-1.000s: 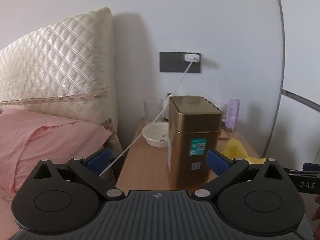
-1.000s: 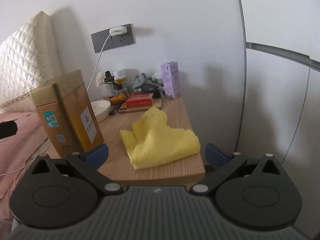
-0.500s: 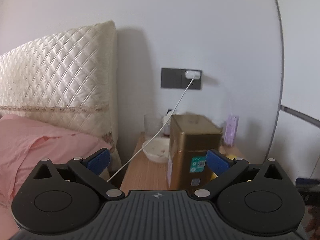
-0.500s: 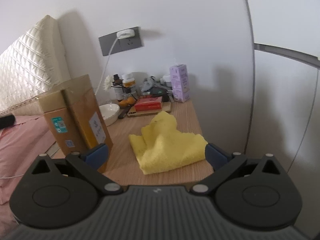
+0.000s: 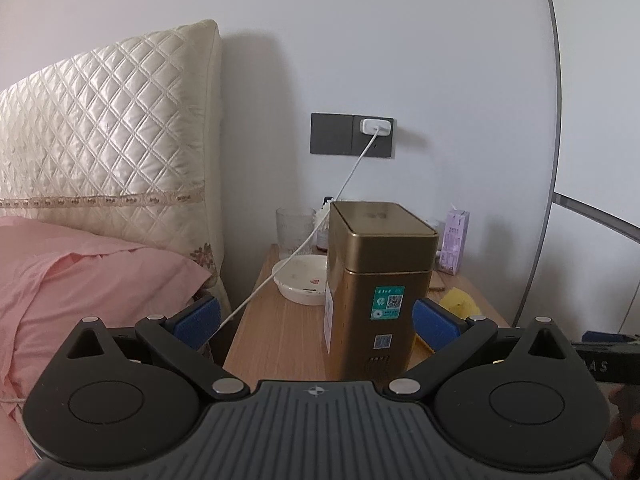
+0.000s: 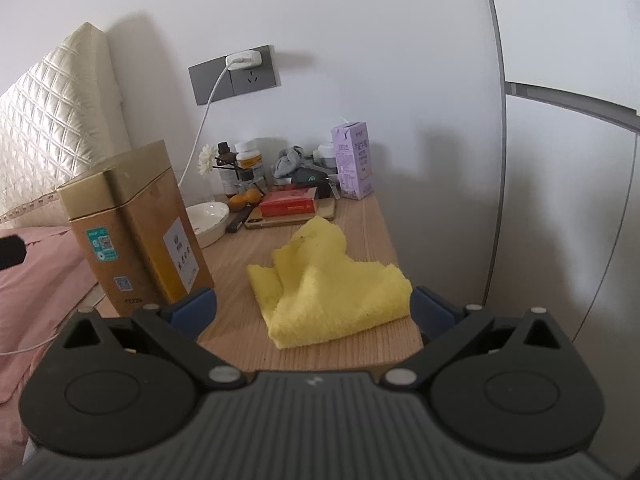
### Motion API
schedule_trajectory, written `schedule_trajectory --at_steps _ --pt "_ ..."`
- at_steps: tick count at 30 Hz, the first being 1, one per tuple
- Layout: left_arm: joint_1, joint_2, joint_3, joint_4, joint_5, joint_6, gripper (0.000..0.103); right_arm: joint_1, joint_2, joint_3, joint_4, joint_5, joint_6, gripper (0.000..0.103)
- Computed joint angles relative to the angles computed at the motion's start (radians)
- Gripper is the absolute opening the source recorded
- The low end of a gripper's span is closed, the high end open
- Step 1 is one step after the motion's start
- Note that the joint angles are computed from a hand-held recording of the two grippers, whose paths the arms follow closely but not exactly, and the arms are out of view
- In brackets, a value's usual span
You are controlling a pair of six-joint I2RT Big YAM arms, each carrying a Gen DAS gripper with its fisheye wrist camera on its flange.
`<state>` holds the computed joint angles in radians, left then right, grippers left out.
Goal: Clean container
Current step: 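Grasp the gold tin with the left gripper while the right gripper grasps the yellow cloth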
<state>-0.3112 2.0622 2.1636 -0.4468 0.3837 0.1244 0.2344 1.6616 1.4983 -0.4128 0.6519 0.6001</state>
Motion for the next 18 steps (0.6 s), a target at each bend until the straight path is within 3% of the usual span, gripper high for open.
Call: schedule_trajectory --at_steps 6,13,15,18 --pt "-0.003 0.011 -0.066 0.118 0.048 -0.011 0.103 -0.009 0.035 0.036 0.008 0.002 -0.038 0.103" --pt "-0.040 0.090 -0.039 0.122 0.073 0.039 0.103 -0.036 0.055 0.020 0.155 0.003 -0.099 0.103" --pt "-0.050 0.104 -0.046 0.182 0.077 0.038 0.103 -0.050 0.064 0.014 0.200 -0.019 -0.130 0.103" --pt "-0.061 0.118 -0.039 0.208 0.057 0.010 0.101 -0.075 0.083 0.022 0.221 -0.070 -0.169 0.103"
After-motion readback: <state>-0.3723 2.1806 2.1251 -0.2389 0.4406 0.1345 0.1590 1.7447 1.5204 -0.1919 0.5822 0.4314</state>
